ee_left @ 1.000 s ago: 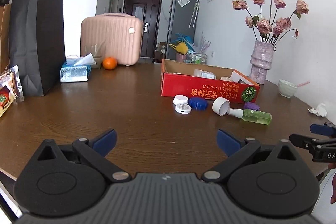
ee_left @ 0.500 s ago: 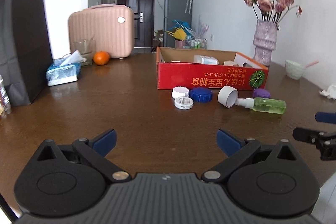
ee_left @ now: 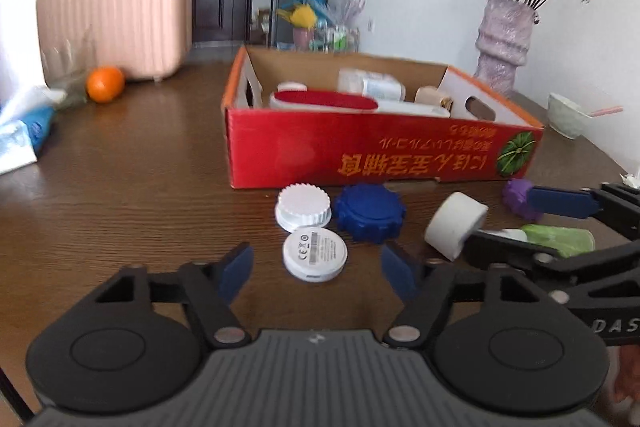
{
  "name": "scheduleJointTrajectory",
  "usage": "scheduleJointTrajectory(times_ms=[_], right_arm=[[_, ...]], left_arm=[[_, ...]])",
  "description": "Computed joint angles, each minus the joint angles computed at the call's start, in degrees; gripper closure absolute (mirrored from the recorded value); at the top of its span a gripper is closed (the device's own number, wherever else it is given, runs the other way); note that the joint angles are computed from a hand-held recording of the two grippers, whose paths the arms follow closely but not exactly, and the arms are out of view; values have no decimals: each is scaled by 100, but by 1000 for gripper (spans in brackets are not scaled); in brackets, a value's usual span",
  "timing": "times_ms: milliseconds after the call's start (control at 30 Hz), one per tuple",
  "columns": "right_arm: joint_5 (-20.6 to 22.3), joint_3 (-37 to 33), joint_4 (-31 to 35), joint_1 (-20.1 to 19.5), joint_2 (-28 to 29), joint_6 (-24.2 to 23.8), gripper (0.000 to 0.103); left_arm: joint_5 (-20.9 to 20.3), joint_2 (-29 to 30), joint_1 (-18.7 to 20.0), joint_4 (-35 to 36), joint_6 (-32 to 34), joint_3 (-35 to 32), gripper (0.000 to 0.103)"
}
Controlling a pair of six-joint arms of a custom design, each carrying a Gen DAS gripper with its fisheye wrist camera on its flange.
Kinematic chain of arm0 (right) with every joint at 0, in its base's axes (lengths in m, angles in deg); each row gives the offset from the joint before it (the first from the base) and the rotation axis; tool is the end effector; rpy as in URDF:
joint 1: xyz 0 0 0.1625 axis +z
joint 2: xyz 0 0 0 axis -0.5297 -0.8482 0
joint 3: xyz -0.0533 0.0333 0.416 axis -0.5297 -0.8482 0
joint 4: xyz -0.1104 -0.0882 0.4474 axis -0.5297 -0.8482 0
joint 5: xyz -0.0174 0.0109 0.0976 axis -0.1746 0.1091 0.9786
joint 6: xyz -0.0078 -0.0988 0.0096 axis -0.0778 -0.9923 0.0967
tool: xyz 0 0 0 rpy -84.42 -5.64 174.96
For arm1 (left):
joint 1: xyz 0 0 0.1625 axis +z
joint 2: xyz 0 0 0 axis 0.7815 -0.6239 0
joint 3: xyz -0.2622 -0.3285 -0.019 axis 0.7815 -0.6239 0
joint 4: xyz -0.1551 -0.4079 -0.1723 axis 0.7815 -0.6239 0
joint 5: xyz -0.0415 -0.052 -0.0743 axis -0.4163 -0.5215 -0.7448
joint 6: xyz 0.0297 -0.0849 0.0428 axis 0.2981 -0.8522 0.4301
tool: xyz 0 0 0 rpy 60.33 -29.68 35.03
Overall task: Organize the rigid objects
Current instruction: 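Grasp the flat white cap with the left tool while the right grasps another white tape roll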
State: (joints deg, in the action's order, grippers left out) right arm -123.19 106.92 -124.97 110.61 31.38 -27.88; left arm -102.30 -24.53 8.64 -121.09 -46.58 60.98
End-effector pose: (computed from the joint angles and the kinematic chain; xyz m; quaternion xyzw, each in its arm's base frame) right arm -0.0094 -0.6765 0.1676 0.2141 -0.8162 0.4561 0.2827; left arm -0.2212 -0.7437 -0.0773 0.3293 0.8643 -0.3207 0.2042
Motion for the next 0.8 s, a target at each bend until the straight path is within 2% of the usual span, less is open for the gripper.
scheduleJointTrajectory(times_ms=[33,133,200,233,267,367,600,800], right_arm=[[9,-110,148,-6,45,93,17],[-146,-474,809,2,139,544,31],[-228,-603,1064,0,185,583,60],[-296,-656,1114,7,223,587,60],[-313,-679,1074,9,261,570,60],[-199,-648,1068,7,274,535,61],[-147,-548,857,48,258,548,61],[97,-14,252,109,-12,312,61]], left_arm=[[-31,41,30,91,-63,-85,42],[-39,156,83,96,-102,-249,44],[-177,163,115,102,-44,-266,48],[-235,155,125,100,7,-253,60],[-272,156,129,103,53,-252,63],[-471,110,163,151,103,-205,63],[-600,-21,193,149,-87,-46,63],[-727,-470,112,-626,-205,855,63]])
